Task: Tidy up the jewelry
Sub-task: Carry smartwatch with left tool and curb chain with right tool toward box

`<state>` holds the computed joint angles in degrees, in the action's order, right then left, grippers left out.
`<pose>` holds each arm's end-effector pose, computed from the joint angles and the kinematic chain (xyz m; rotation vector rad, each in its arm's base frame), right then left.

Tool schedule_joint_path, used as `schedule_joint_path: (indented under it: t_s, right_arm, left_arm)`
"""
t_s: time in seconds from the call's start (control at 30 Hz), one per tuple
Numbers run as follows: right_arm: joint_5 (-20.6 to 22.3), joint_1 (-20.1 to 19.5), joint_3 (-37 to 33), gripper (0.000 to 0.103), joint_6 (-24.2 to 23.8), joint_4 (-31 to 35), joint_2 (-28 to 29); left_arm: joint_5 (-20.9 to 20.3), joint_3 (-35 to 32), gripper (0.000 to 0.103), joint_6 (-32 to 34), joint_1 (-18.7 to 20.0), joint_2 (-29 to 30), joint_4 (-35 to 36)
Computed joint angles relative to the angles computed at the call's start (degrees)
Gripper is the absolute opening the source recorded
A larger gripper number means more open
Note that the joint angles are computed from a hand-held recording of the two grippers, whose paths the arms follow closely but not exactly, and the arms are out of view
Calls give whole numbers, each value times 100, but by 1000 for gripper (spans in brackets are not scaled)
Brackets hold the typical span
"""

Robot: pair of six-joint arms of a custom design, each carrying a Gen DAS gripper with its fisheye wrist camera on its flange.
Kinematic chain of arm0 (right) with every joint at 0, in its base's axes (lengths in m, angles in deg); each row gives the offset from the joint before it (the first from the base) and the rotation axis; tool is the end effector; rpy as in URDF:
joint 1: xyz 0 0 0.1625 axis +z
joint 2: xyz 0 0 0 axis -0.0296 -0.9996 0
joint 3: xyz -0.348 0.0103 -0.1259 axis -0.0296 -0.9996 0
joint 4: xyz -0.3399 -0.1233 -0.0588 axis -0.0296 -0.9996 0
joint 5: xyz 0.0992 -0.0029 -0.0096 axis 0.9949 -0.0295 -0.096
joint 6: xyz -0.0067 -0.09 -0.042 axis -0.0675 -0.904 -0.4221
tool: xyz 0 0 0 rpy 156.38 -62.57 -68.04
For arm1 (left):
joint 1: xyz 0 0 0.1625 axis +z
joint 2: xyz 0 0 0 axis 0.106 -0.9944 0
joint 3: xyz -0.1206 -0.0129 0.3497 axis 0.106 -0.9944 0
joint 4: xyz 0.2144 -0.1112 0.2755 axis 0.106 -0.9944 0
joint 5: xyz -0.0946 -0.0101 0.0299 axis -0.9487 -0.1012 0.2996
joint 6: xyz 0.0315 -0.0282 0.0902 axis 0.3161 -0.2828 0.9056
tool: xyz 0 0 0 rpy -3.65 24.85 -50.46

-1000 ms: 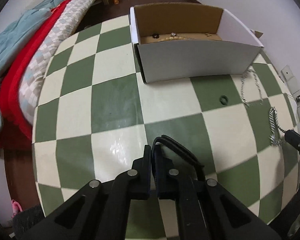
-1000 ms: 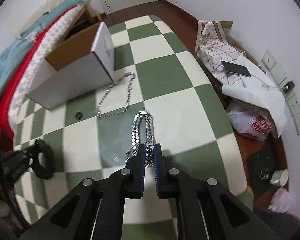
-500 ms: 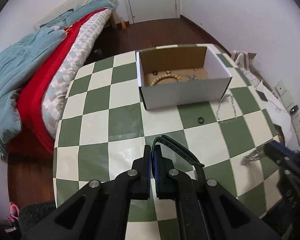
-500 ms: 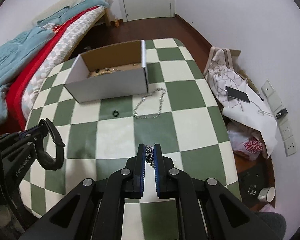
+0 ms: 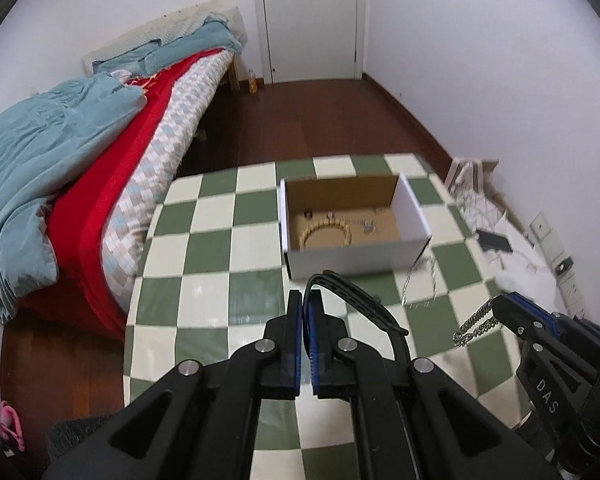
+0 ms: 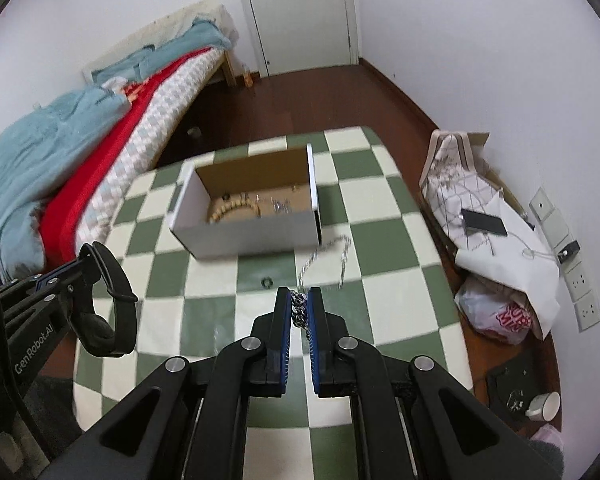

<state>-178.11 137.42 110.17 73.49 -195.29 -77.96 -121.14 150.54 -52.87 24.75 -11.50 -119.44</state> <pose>0.4160 -0.3434 0.1839 -0.2882 -2.1764 1.0037 -0.3094 -0.4154 0.3739 0.9433 2.3239 -0.5256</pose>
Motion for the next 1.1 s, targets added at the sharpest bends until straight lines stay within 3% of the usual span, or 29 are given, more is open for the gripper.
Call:
schedule_joint_path:
  t_s: [0.13,0.37,0.5,0.6,0.8,1.1]
  right_arm:
    - [-197,54,-236,8,-351,-192,-36]
    - [-284,-93,-711,8,-1674,-1298,92]
    - [-105,-289,-1014,8,-2578,-2080,221]
    - [263,-537,-1206,8,-3123,-2614,304]
    - [1079,-1107,-1377,8,-3416,-2880,388]
    - [1297,-1709,-1358,8,-3201,-2151,551]
  left_arm:
    - [-136,-460,1,-2,101,282,-61]
    - [-306,-1217,1,128,395,886,-206]
    - [-310,-1564,1,277,574,1268,-289]
    - [-373,-1869,1,302,738,1598,-269]
    - [-336,-2166,1,423,952,2080,-283]
    - [-669,-2557,1,266,1392,2694,160]
